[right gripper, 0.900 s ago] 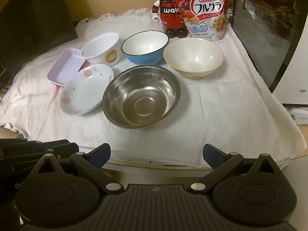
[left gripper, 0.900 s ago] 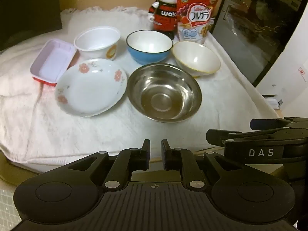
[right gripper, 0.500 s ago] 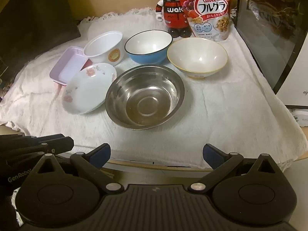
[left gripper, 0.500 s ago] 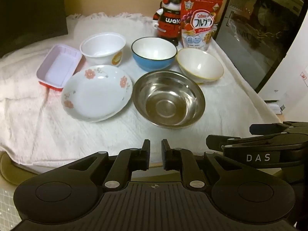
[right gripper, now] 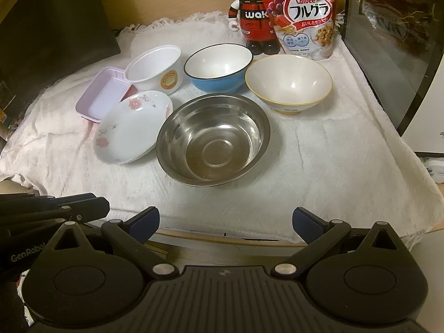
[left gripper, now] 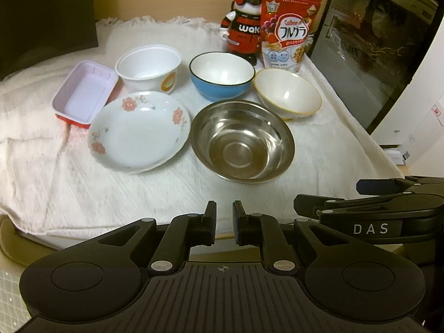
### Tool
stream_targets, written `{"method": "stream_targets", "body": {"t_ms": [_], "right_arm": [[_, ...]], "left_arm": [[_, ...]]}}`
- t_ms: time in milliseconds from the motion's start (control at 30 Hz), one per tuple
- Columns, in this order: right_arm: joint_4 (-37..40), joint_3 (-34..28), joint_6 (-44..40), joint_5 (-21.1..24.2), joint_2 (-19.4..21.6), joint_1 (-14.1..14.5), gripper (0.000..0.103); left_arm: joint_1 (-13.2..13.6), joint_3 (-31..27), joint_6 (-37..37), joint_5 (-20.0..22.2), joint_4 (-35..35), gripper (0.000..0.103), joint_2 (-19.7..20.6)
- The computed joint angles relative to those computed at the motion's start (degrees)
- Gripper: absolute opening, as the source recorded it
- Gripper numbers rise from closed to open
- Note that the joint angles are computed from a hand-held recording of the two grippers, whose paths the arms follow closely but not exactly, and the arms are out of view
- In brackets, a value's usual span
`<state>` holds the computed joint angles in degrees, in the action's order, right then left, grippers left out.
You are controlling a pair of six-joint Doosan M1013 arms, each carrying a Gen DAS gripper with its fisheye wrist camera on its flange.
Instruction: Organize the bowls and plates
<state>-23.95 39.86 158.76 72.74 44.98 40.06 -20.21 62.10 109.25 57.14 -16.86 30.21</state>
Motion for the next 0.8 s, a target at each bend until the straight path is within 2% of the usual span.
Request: {"method": "stream_targets", "body": {"t_ms": [800], "right_arm": [[-0.1,-0.3,0.0,-0.3,0.1,0.1,0.103]], "left_arm": [[-0.1,-0.5,0.0,0.7,-0.1,0.015,0.4]]}}
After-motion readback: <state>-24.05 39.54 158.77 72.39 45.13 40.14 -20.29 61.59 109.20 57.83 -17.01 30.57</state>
